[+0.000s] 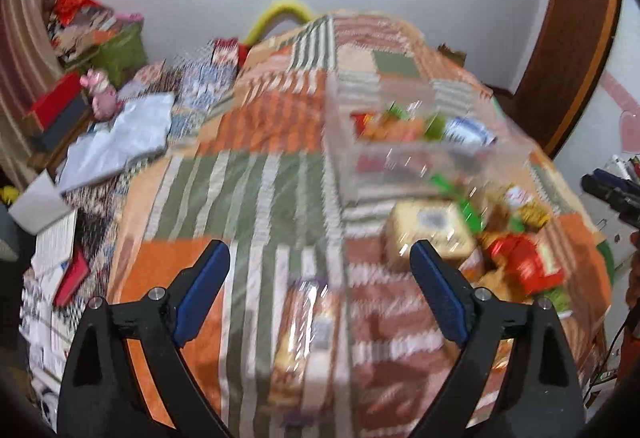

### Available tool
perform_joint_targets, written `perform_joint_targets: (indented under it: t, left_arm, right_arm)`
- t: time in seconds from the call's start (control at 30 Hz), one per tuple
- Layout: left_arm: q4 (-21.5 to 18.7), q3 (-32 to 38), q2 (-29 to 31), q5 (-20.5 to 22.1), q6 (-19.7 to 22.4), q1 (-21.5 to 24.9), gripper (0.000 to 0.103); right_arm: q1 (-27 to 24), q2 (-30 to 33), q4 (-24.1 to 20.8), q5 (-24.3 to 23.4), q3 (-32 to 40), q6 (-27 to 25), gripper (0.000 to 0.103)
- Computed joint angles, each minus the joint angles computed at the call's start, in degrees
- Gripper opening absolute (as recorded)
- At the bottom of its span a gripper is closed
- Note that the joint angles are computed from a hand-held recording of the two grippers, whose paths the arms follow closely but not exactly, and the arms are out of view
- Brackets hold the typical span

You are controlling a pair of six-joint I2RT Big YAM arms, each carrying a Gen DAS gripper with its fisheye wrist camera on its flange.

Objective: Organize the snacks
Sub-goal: 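Grasp the yellow Kakao chip bag with the right tool while the left grasps the long wafer pack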

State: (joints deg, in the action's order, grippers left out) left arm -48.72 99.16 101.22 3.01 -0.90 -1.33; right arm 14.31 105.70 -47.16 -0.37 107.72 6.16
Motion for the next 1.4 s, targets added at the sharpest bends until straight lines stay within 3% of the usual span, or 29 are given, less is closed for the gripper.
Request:
perform_joint_targets:
  t: [0.2, 0.47, 0.8, 1.07, 1.4]
  left_arm:
    - [-0.25, -4.37, -0.06, 0.13, 0.34, 0.42, 0.092]
    - [0.13, -8.01, 1.00, 2.94, -1.41, 1.18, 0.091]
    - [5.74, -10.71, 0.55, -0.69, -1.99, 0.18, 0.078]
    - [5.92, -10.53, 0.30, -1.82, -1.85, 0.24, 0.048]
    - [5.67, -10.87, -1.36, -0.65, -1.90, 0.42, 0.046]
  right_arm:
    - [-0.86, 0.81, -2.05, -1.21, -1.73, 2.05, 0.076]
    - [-0.30, 5.02, -4.26, -1.55, 2.23, 0.66, 0.076]
    - [-0.48, 10.57, -7.80, -3.09, 7.84, -0.16, 0.076]
    - [-0.31, 10.50, -8.18, -4.51, 7.77, -1.13, 0.047]
    - [-1.04, 6.49, -5.14, -5.81, 2.39, 0.63, 0.037]
